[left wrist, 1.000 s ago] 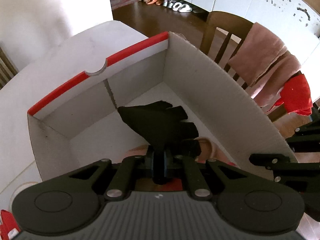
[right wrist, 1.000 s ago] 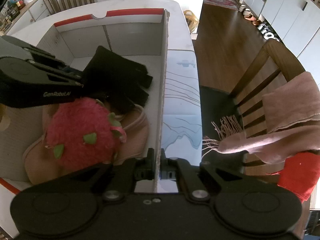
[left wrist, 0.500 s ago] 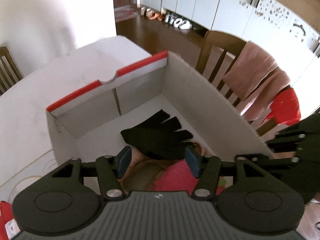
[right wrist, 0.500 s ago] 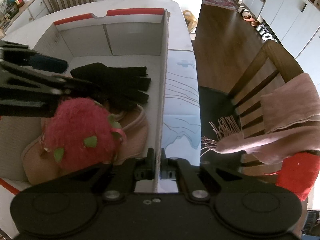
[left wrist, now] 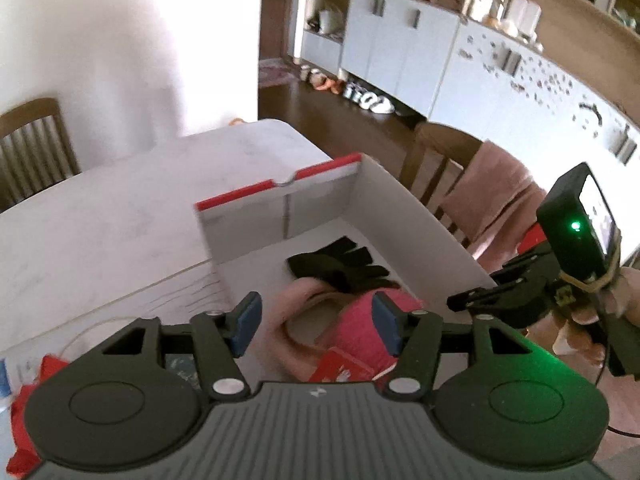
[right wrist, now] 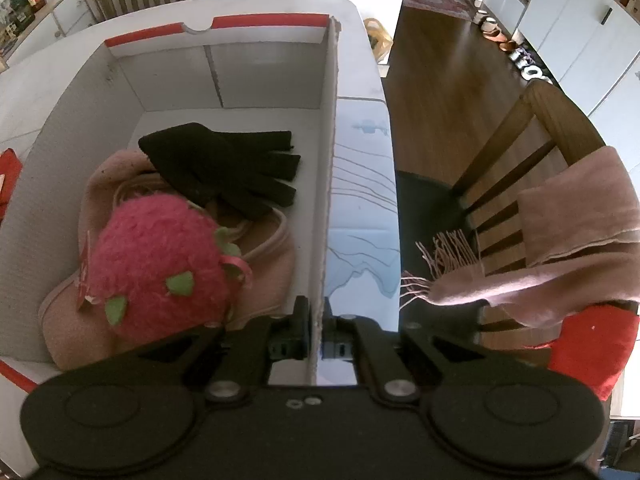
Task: Organize objects
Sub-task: 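Open the left gripper to drop the gloves beside the plush, then move the left gripper to the patterned mask and grasp it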
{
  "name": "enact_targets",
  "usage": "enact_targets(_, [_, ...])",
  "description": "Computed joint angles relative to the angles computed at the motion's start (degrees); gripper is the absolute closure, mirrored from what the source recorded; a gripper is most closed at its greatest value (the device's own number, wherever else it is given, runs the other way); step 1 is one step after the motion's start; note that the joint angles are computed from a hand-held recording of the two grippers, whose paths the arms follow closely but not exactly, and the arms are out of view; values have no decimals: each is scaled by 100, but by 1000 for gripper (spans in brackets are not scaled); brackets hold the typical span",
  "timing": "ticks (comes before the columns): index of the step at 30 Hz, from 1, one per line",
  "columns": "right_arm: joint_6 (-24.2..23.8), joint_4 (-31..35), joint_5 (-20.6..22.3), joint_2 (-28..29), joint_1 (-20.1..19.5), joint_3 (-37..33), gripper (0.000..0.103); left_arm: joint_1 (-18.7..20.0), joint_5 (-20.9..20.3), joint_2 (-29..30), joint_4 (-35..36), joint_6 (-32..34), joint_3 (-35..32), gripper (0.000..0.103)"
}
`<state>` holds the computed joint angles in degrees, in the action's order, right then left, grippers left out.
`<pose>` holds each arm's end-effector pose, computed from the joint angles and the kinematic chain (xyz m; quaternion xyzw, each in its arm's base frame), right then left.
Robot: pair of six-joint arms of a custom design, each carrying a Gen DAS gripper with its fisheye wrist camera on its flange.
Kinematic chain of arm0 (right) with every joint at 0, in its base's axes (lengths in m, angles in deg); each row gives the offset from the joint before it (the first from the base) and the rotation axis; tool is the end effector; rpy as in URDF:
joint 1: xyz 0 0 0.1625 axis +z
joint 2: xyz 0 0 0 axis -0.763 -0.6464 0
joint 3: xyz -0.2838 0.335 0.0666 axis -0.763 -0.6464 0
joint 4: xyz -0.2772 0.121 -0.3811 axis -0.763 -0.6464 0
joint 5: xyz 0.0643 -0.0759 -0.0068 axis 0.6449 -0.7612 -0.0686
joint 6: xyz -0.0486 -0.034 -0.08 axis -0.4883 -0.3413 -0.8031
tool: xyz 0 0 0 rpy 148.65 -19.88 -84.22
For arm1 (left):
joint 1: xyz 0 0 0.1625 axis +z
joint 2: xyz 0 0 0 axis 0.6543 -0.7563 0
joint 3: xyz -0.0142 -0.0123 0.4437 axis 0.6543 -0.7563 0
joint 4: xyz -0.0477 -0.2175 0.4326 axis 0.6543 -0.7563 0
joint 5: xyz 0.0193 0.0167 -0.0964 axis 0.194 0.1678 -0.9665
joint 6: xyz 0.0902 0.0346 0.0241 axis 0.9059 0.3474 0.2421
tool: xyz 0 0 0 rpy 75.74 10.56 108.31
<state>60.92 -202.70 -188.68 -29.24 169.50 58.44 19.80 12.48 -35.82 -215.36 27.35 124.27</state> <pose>0.3019 -0.4012 -0.1048 0.1484 -0.9115 0.1183 0.3650 0.0065 -0.3673 0.3257 0.2800 0.9031 -0.2234 0.2367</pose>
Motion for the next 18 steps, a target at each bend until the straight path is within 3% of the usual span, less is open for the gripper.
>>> enact_targets(6, [73,35,-3,2,-10,-15,100,267,241,-676,215,71,3,33])
enact_targets(12, [110,84,-28,12,-10,-32,100,1051,460,-906,67,417,-129,32])
enact_targets(18, [192,141,-58,25,-2,-57,99,2012,226,-637,-463,906,-333,24])
